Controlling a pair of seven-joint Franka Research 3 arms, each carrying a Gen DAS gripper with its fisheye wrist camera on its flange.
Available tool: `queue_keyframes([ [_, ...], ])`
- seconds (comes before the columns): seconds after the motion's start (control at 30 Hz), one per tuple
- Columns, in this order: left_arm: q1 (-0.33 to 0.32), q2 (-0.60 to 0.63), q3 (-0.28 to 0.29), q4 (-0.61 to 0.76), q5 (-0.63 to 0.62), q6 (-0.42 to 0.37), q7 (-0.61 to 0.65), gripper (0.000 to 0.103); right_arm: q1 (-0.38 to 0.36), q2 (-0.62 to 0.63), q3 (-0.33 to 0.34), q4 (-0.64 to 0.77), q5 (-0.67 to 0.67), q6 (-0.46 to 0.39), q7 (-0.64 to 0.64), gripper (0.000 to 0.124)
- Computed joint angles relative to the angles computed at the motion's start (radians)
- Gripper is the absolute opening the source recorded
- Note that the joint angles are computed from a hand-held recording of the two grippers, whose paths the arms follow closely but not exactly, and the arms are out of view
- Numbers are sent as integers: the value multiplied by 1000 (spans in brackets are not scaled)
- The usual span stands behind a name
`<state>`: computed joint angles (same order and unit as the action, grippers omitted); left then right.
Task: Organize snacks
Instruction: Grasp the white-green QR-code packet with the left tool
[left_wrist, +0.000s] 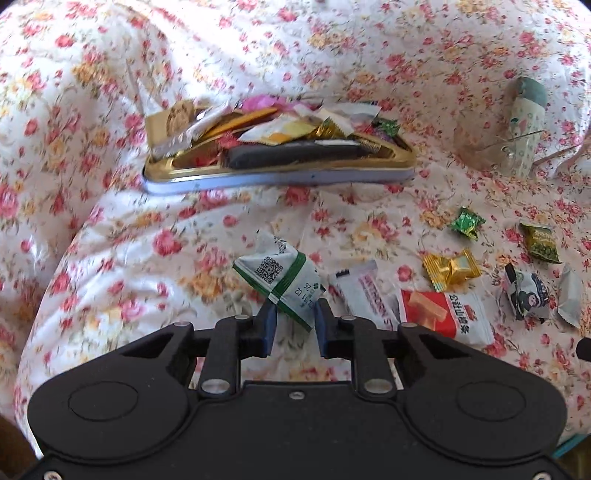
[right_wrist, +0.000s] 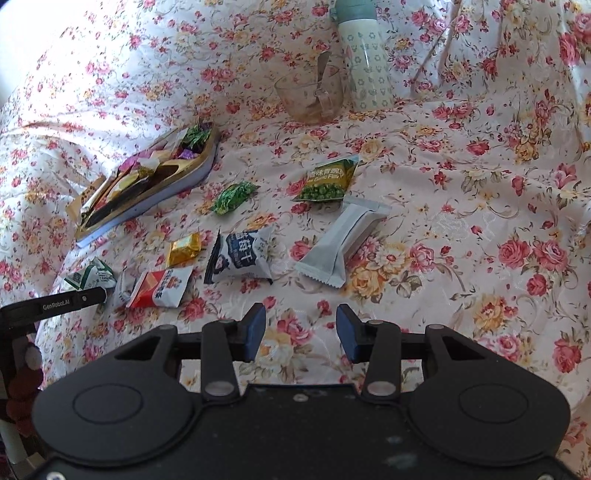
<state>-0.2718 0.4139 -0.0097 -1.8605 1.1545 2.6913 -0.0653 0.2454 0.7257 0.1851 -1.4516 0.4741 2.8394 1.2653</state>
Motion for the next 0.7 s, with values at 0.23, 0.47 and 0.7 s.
queue_keyframes([
  [0.23,-7,24,45,24,141,72,-106,34,-9,44,13,46,19,15,15,45],
  [0.47,10,41,39,57,247,59,-225,54,-5,62,28,56,9,82,-34,45],
  [0.7,17,79,37,93,221,33,-212,59,1,93,32,95,-17,123,-69,45],
])
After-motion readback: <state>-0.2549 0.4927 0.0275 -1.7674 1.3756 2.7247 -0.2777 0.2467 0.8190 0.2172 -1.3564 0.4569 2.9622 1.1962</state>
